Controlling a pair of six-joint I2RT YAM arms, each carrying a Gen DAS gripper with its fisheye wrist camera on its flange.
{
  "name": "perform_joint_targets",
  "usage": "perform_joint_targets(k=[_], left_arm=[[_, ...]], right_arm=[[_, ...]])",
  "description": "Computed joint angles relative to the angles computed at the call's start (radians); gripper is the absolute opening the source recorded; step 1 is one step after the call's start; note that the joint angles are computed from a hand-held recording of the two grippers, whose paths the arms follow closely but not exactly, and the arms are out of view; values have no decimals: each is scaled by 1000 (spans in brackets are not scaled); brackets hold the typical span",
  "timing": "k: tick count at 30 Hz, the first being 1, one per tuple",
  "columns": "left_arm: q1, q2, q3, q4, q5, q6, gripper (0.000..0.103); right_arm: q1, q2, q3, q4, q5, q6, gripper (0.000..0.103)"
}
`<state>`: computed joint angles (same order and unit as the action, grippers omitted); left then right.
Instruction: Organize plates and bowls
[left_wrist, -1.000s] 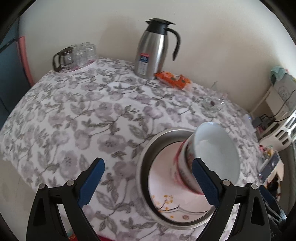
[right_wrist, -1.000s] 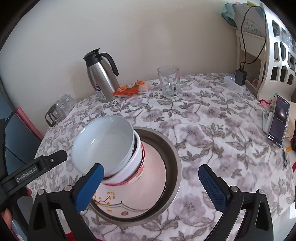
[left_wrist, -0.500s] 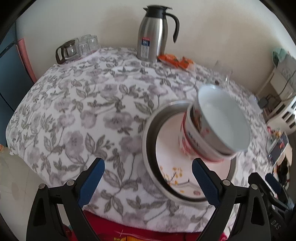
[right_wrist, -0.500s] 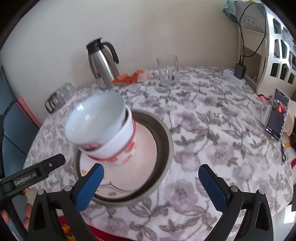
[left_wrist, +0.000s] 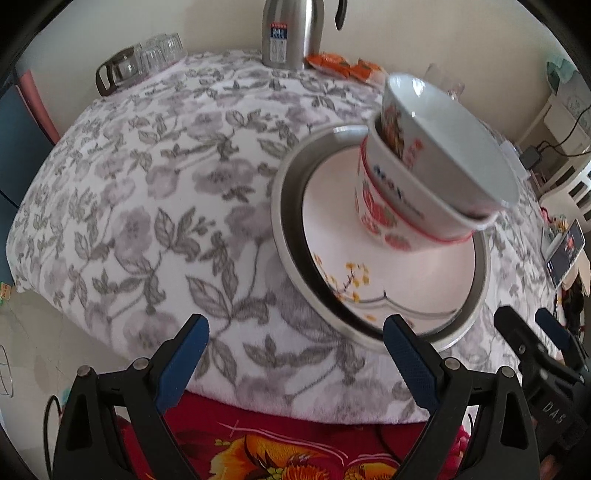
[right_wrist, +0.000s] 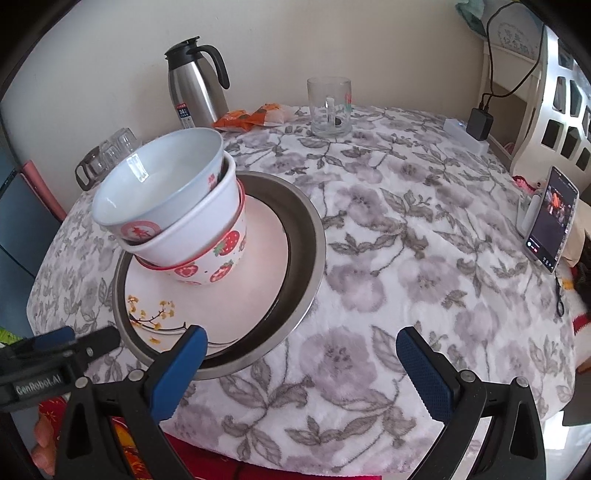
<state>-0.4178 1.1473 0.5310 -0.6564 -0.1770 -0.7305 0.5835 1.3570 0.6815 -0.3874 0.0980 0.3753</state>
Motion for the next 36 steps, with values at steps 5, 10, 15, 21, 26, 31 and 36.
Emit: perform_joint_targets(k=[5,10,15,21,26,31,36], left_arm=[[-14,12,-12,6,14,-29,96],[-3,7,-31,11,34,-40,96],[-38,1,-45,10,26,-74,96],[-67,0,-43,4,11,-100,96],[-67,-7,-44,0,23,-101,96],[-50,-2,-44,3,28,-89,96],[-38,9,-42,8,28,-87,96]], right_arm=[[-8,5,-9,0,-4,-9,103],[-11,6,-13,5,-15,-14,103],[-9,-4,-19,9,-21,-18,103],[-16,-4,-22,7,-30,-18,103],[-10,0,-18,3,-24,-23,103],[-10,0,-17,-2,-23,-24,103],[-12,5,-17,-1,-23,-22,103]])
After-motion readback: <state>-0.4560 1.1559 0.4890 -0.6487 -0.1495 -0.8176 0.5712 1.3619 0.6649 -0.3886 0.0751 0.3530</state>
